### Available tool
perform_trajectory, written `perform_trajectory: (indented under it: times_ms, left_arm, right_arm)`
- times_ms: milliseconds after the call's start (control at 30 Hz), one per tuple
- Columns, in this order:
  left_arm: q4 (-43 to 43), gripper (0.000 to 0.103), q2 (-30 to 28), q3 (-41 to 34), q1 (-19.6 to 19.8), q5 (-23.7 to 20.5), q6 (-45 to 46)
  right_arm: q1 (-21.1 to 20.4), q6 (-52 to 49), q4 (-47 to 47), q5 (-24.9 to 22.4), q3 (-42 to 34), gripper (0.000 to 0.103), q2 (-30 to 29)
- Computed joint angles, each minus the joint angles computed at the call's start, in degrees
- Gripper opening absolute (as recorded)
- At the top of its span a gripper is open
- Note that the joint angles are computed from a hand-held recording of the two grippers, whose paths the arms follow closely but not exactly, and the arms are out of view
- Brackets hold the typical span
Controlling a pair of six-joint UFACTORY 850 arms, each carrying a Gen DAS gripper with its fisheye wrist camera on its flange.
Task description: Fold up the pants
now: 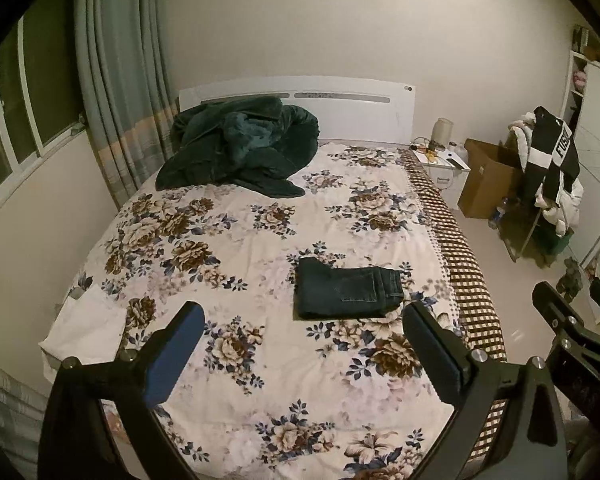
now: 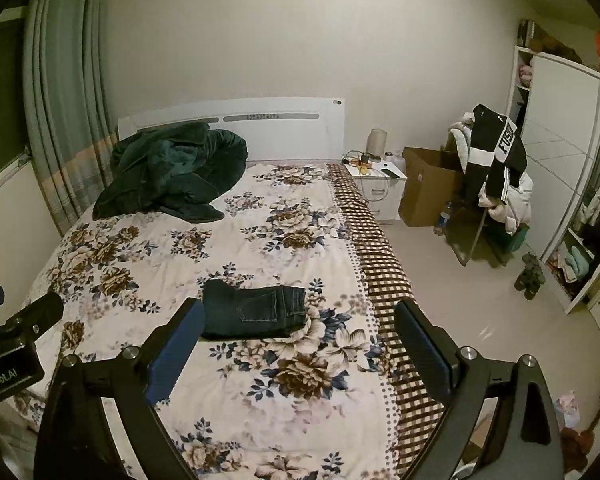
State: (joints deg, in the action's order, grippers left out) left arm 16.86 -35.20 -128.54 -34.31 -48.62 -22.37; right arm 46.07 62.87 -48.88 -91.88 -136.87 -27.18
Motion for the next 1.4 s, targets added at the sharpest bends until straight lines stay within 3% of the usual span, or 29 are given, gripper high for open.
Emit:
perform_trajectory:
  times_ms: [700, 1400]
  left_arm:
    - [4.4, 0.101, 3.3, 4.4, -1.0, 1.2, -3.8]
    - [4.2, 0.103, 3.2, 3.8, -1.2, 0.2, -3.1]
  right_arm:
    - [0.3, -3.3, 2.5, -1.4, -6.2, 0.098, -1.5]
    - [-0.3, 2.2, 4.0, 1.4, 3.0, 0.098, 2.6]
